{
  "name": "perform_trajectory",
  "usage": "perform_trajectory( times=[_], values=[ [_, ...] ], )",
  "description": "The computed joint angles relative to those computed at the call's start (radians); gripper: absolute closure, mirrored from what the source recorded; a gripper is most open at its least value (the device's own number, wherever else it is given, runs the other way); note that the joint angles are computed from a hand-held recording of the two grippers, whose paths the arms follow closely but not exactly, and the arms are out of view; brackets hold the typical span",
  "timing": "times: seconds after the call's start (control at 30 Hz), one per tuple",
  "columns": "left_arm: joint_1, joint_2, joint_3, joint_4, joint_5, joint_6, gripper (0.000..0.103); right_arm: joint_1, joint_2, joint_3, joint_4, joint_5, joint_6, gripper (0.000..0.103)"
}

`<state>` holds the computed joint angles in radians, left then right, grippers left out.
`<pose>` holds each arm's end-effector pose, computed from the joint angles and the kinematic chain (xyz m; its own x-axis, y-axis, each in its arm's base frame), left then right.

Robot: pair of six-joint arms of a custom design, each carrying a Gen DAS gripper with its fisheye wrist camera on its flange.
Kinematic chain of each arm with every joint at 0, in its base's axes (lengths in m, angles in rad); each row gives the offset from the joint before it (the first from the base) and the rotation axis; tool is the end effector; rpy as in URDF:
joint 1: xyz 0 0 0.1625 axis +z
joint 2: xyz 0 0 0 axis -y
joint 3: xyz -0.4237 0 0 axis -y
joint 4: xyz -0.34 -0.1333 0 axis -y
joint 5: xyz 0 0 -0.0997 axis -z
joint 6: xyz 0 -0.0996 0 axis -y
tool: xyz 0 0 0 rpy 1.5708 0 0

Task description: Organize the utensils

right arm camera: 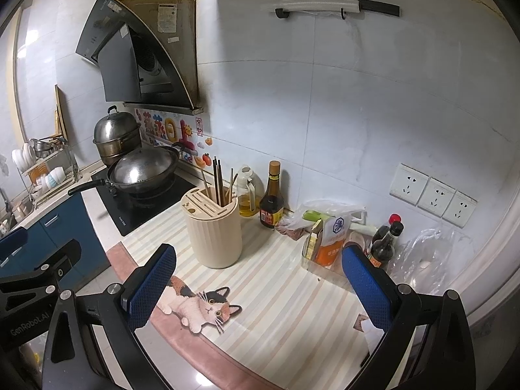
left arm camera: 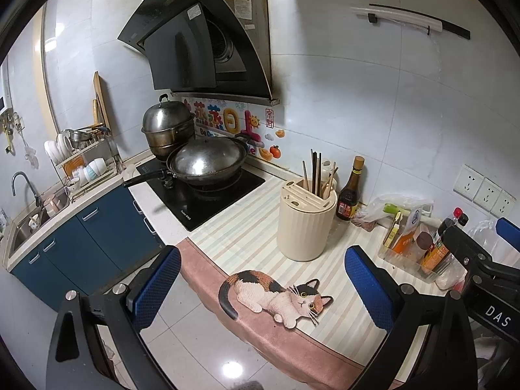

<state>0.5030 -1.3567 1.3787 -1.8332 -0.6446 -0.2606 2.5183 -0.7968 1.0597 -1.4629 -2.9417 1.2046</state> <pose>-0.3714 -0.4473 0.5347 -0.6602 0.2994 -0.6888 0.7046 0.5644 -0.4301 0.5975 -0.3856 0.3226 -0.6449 0.3760 0.6654 -0.4320 0.5389 -0.7232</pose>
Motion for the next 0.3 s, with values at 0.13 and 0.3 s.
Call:
perform_trajectory(
  times=[0.13,0.3],
  values=[
    [0.0,0.0,-0.001,0.004,-0.001,-0.003,0.0,0.001,-0.005,-0.004,0.024,0.0,0.017,0.0],
    [0.001,-0.001,0.0,-0.001,-0.005,0.004,0.0,0.001,-0.008,0.002,0.011,0.001,0.009,0.0]
  ],
)
